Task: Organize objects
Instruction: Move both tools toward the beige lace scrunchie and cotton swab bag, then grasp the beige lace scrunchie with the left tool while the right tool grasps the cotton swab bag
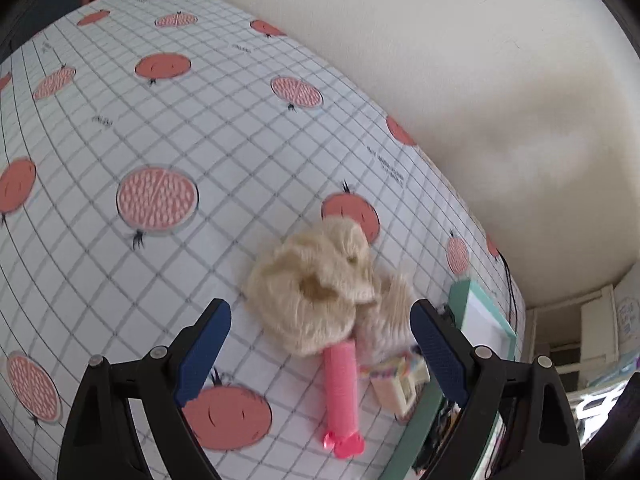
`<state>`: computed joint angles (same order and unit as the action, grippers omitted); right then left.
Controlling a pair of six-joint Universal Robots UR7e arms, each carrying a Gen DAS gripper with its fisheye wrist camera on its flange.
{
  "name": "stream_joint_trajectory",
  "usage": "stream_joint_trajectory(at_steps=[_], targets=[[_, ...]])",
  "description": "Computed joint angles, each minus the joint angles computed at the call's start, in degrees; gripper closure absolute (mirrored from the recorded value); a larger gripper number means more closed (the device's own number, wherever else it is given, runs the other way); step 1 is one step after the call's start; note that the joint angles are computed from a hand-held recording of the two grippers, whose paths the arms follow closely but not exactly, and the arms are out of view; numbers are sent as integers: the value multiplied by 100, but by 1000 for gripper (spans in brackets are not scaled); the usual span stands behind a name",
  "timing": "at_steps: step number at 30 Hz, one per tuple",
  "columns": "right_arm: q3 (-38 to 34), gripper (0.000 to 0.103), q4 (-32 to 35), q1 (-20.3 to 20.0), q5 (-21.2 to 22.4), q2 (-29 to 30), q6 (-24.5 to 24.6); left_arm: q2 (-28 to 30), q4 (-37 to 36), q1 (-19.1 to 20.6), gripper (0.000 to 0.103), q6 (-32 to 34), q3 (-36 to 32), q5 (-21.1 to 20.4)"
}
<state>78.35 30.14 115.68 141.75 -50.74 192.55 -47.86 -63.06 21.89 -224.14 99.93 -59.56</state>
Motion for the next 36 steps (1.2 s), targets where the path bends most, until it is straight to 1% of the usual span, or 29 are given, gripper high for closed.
stream_joint_trajectory(at_steps=[2, 5, 8, 10, 12, 15, 17, 21, 24, 29, 33, 36], targets=[[-249, 5, 194, -61, -63, 153, -123, -152, -61, -4, 12, 17, 116, -126], [-480, 5, 374, -148, -228, 307, -316, -295, -45, -16, 12, 51, 262, -159], [-680, 5, 590, -268, -467, 464, -377, -361, -113, 72, 12, 495, 304, -208], [-804, 5, 738, -331, -548, 593, -382, -422, -274, 101, 11, 682, 444, -142], [-910, 5, 850, -381, -559, 726, -394, -494, -518, 117, 11, 841, 640, -74], [-1026, 5, 992, -465, -669, 886, -386, -609, -974, 142, 12, 1059, 931, -92], [-1050, 5, 996, -507, -726, 943, -382, -633, -1088, 106, 12, 1072, 1038, -35], [-1146, 5, 1058, -546, -772, 1082, -349, -650, -1214, 106, 12, 1304, 1110, -24], [-1243, 5, 1113, -531, -709, 1182, -409, -659, -1292, 97, 12, 1424, 1160, 2], [-1359, 5, 1189, -567, -857, 1291, -401, -635, -1383, 48, 12, 1353, 1211, 10], [-1499, 5, 1296, -590, -815, 1432, -370, -620, -1448, 45, 12, 1380, 1234, 68], [-1536, 6, 1290, -613, -845, 1469, -350, -605, -1365, 29, 15, 1296, 1223, 195]])
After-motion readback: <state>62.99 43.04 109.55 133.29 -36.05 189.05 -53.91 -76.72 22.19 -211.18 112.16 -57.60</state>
